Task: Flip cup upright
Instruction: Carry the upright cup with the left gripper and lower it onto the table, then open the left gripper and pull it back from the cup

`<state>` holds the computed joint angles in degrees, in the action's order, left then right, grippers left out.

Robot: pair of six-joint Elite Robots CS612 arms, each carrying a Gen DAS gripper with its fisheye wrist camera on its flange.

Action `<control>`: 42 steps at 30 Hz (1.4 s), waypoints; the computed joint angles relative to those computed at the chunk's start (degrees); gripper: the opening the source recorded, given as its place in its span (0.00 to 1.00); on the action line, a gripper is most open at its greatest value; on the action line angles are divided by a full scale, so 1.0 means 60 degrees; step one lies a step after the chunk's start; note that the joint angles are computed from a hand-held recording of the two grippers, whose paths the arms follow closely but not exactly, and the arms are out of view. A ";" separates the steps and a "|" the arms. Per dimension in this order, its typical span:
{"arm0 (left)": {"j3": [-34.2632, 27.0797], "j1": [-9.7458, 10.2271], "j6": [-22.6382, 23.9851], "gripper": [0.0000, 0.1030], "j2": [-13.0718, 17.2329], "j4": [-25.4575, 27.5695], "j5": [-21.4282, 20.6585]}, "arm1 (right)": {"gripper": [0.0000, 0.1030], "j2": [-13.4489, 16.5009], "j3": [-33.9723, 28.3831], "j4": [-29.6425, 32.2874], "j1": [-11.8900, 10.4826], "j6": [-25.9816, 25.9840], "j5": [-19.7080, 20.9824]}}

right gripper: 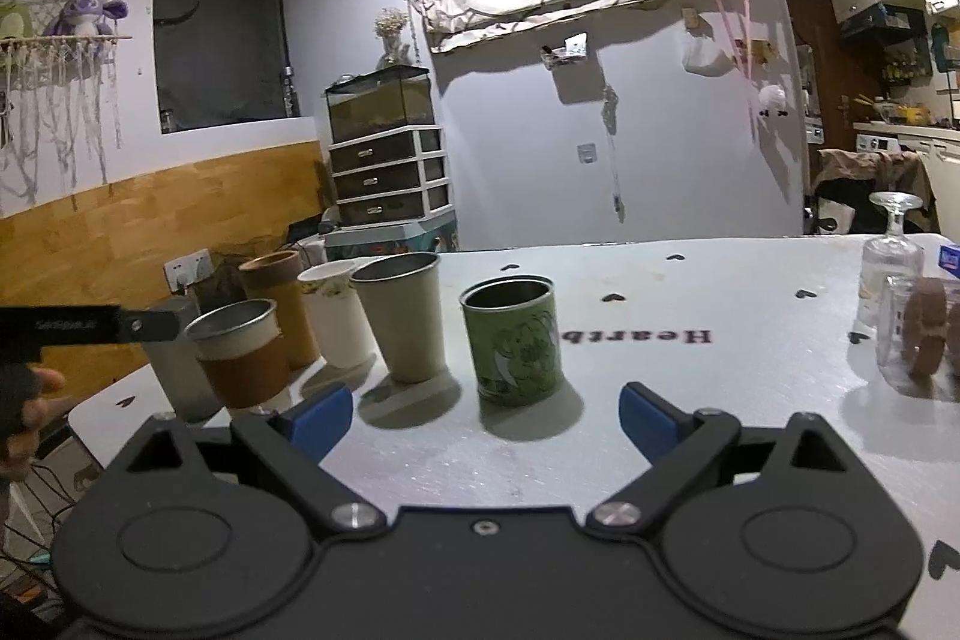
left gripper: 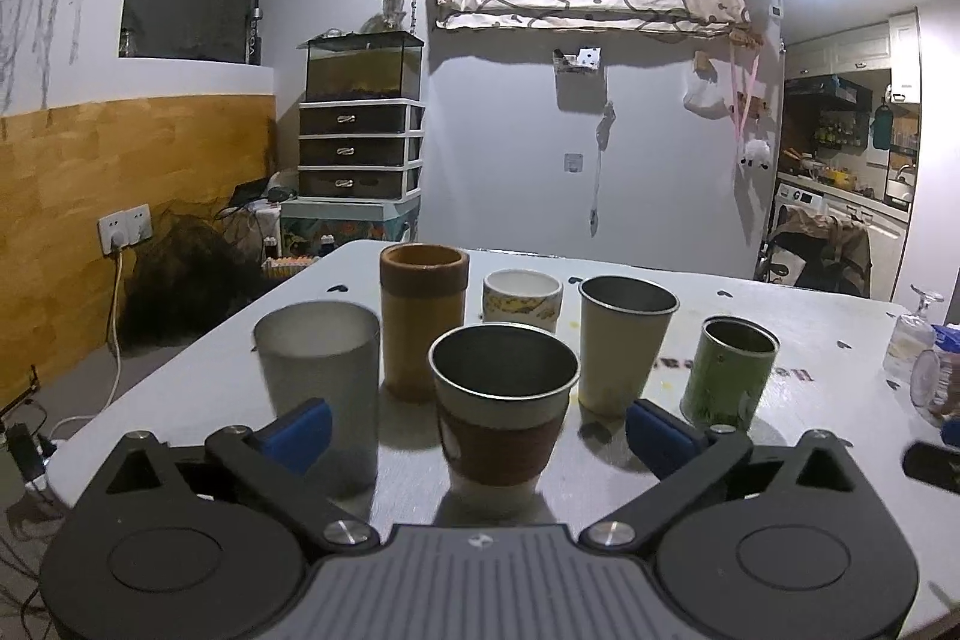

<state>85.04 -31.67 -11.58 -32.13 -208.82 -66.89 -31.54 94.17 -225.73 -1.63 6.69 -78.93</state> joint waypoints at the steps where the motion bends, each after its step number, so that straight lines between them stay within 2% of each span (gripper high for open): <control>1: 0.0105 -0.0017 -0.0007 1.00 -0.0041 -0.0057 0.0011 | 0.94 -0.0014 -0.0004 0.0017 0.0019 -0.0039 -0.0014; 13: 0.0693 -0.0178 -0.0167 1.00 -0.0219 -0.0212 0.0081 | 1.00 -0.0206 0.0022 0.0286 0.0265 -0.0585 -0.0417; 22: 0.0763 -0.0215 -0.0265 1.00 -0.0178 -0.0253 0.0036 | 1.00 -0.0267 0.0053 0.0524 0.0408 -0.0936 -0.0685; 42: 0.0779 -0.0230 -0.0178 1.00 -0.0184 -0.0189 -0.0056 | 1.00 -0.0273 0.0047 0.0745 0.0444 -0.0831 -0.0792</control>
<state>89.72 -33.05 -12.65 -33.24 -209.95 -67.22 -33.18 94.46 -221.26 1.03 1.70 -83.68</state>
